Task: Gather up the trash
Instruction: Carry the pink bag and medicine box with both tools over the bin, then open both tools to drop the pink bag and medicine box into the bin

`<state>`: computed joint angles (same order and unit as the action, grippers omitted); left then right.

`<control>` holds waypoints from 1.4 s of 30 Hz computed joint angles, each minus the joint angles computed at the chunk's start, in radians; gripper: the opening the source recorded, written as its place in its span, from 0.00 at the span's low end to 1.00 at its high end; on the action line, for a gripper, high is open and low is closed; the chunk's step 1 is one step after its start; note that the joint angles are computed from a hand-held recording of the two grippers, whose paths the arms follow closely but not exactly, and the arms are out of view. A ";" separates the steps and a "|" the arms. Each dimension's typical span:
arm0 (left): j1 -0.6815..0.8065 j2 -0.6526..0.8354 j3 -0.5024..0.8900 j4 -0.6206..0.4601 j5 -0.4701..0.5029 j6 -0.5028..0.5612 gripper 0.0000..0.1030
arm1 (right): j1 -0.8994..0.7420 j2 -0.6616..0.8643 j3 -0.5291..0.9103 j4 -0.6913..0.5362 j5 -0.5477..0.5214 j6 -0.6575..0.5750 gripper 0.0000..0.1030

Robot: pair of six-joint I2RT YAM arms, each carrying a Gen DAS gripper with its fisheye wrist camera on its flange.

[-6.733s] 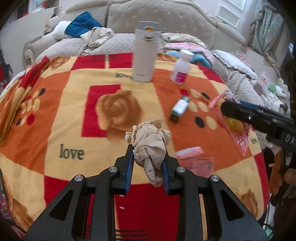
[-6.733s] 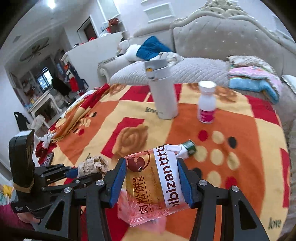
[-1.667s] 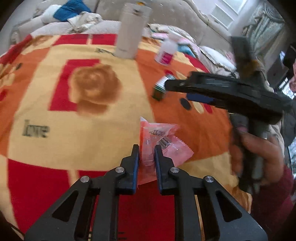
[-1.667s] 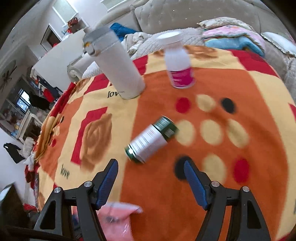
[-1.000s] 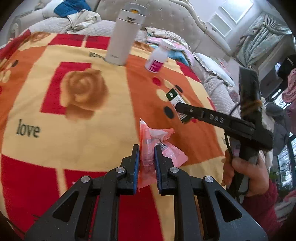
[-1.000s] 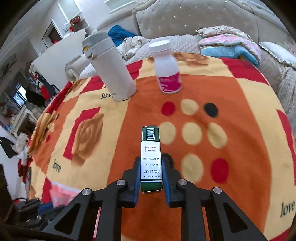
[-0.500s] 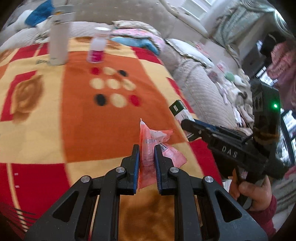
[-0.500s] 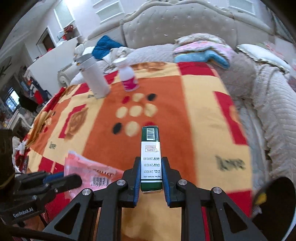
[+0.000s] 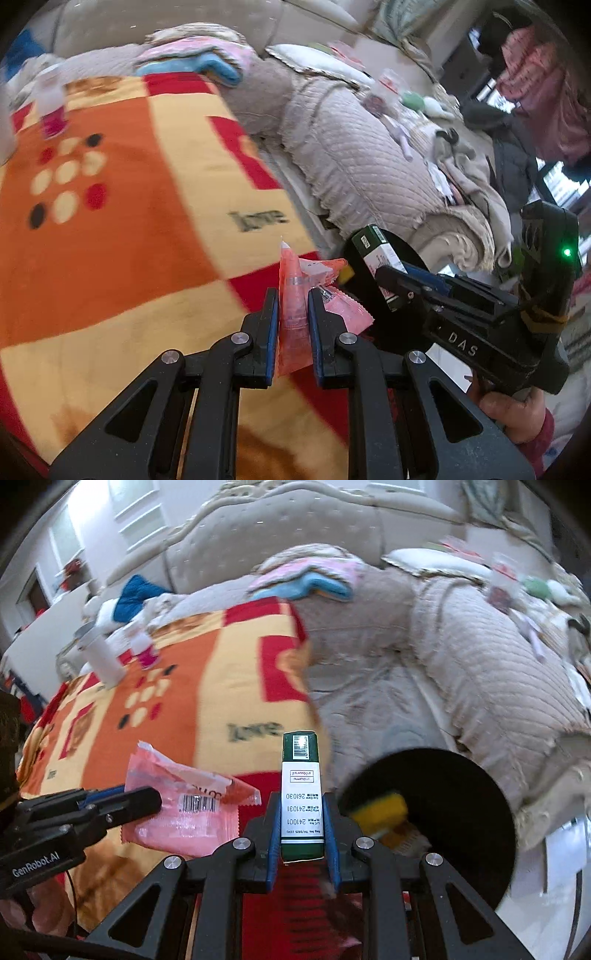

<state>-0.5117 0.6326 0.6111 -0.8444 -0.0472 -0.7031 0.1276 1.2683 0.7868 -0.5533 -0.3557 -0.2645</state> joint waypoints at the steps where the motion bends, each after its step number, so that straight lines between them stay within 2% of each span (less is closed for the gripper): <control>1: -0.028 0.041 0.003 0.033 -0.011 -0.013 0.13 | -0.037 0.006 -0.001 -0.003 -0.011 -0.020 0.19; 8: -0.162 0.348 0.048 0.252 -0.056 -0.053 0.13 | -0.228 0.092 0.012 0.006 -0.044 -0.120 0.19; 11: -0.180 0.425 0.057 0.325 -0.061 -0.062 0.15 | -0.276 0.139 0.018 0.029 -0.050 -0.119 0.19; 12: -0.187 0.452 0.062 0.347 -0.063 -0.060 0.17 | -0.289 0.158 0.022 0.033 -0.049 -0.116 0.23; 14: -0.197 0.503 0.082 0.359 -0.067 -0.053 0.31 | -0.311 0.172 0.020 0.041 -0.058 -0.112 0.40; 15: -0.203 0.519 0.087 0.364 -0.072 -0.052 0.34 | -0.330 0.172 0.013 0.046 -0.069 -0.116 0.47; 17: -0.214 0.529 0.084 0.378 -0.081 -0.058 0.51 | -0.342 0.166 0.002 0.050 -0.075 -0.118 0.47; 19: -0.227 0.526 0.075 0.385 -0.098 -0.065 0.56 | -0.357 0.149 -0.019 0.060 -0.080 -0.118 0.47; 23: -0.269 0.504 0.073 0.332 -0.166 -0.074 0.56 | -0.368 0.105 -0.052 0.070 -0.100 -0.109 0.47; 27: -0.337 0.465 0.091 0.232 -0.296 -0.111 0.56 | -0.365 0.008 -0.103 0.088 -0.095 -0.091 0.48; 29: -0.362 0.456 0.099 0.192 -0.343 -0.128 0.56 | -0.364 -0.035 -0.122 0.089 -0.095 -0.076 0.50; 31: -0.386 0.420 0.091 0.164 -0.377 -0.153 0.56 | -0.368 -0.075 -0.135 0.081 -0.103 -0.063 0.57; 33: -0.406 0.392 0.089 0.137 -0.402 -0.179 0.56 | -0.370 -0.109 -0.145 0.078 -0.107 -0.054 0.60; 37: -0.470 0.358 0.101 0.067 -0.496 -0.229 0.56 | -0.363 -0.161 -0.155 0.065 -0.103 -0.033 0.60; 42: -0.530 0.339 0.111 0.012 -0.567 -0.278 0.56 | -0.342 -0.211 -0.168 0.059 -0.091 -0.002 0.61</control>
<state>-1.0417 0.9719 0.7223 -0.8320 -0.6138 -0.9806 -0.2147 1.0574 0.6192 -0.4945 -0.4470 -0.2670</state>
